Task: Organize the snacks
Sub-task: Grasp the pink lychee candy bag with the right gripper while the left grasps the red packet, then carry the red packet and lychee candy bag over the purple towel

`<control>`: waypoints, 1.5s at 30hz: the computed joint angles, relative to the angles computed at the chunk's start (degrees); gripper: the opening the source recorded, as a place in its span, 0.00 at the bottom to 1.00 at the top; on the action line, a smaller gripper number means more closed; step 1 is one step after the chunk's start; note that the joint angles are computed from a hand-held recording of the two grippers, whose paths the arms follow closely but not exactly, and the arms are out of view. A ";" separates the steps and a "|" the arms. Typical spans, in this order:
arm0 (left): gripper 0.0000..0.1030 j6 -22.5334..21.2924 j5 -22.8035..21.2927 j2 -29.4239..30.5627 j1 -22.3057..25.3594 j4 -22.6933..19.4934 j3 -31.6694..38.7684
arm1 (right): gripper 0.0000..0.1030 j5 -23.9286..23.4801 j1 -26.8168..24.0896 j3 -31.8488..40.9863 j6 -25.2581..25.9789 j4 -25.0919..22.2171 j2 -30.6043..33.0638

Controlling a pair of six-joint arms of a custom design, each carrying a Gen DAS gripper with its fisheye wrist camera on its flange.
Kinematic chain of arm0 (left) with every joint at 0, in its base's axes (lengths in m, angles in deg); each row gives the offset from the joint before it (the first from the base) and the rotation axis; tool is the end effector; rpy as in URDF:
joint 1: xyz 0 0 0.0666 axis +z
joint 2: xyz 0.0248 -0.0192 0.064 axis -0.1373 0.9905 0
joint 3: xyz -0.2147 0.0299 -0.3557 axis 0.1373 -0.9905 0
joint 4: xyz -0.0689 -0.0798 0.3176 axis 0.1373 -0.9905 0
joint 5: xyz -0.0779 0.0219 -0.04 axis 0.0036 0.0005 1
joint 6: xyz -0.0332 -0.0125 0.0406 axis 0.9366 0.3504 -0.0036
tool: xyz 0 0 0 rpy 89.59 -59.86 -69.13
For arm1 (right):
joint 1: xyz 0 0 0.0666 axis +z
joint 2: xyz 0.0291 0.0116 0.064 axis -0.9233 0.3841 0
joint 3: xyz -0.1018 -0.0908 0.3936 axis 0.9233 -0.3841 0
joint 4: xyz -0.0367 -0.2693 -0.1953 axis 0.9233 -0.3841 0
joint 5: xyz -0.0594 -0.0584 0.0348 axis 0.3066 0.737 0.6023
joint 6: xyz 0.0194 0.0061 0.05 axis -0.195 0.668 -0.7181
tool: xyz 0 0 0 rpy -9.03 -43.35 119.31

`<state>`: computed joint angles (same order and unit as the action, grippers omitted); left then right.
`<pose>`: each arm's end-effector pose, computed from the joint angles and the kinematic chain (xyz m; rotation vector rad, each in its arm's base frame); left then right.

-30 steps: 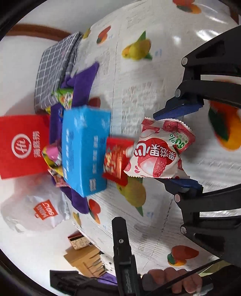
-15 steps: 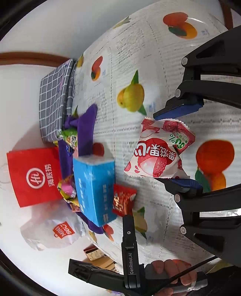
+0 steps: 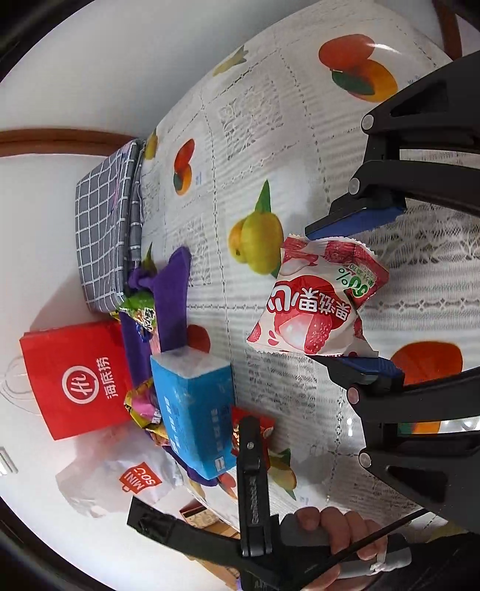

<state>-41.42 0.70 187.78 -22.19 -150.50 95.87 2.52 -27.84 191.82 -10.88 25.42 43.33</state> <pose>0.6244 -0.1682 0.4268 0.6617 2.5694 -0.3264 0.4601 0.3577 0.4400 0.3967 2.3933 0.0401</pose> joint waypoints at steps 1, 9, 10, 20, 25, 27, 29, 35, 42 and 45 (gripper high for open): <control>0.90 -0.28 -1.97 -0.57 -0.75 1.43 -1.39 | 0.54 0.10 0.02 -0.25 0.04 0.15 -0.14; 0.49 -0.64 -5.67 -3.30 -2.63 6.27 -6.12 | 0.54 -1.01 -0.29 -1.89 0.81 1.21 -0.72; 0.47 -0.33 -5.17 -2.94 -2.46 5.40 -5.26 | 0.54 -1.18 -0.28 -1.97 0.98 1.31 -0.75; 0.44 2.96 0.58 -4.76 -0.85 0.69 -5.34 | 0.54 -3.57 -0.37 -2.08 4.22 2.90 -1.83; 0.44 4.54 1.14 -6.47 -0.32 0.87 -6.69 | 0.54 -4.43 -0.52 -1.87 6.49 3.28 -2.64; 0.44 5.70 1.16 -7.28 -0.04 1.27 -7.27 | 0.54 -4.61 -0.66 -1.65 7.23 3.10 -2.79; 0.44 6.65 1.29 -7.58 0.10 1.07 -7.13 | 0.54 -5.03 -0.86 -1.73 8.36 3.25 -3.09; 0.44 8.49 0.77 -9.94 -0.21 1.85 -9.29 | 0.54 -6.30 -1.42 -1.33 10.77 3.22 -3.30; 0.44 9.23 0.61 -12.26 -0.22 2.91 -11.35 | 0.54 -7.54 -1.59 -0.83 12.42 2.86 -3.58; 0.44 8.70 1.67 -12.82 0.34 2.48 -11.44 | 0.54 -7.35 -1.32 0.46 12.40 2.10 -3.19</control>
<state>-32.72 2.37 174.96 -21.85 -148.02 84.43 -4.84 -29.16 192.28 1.52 27.52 40.14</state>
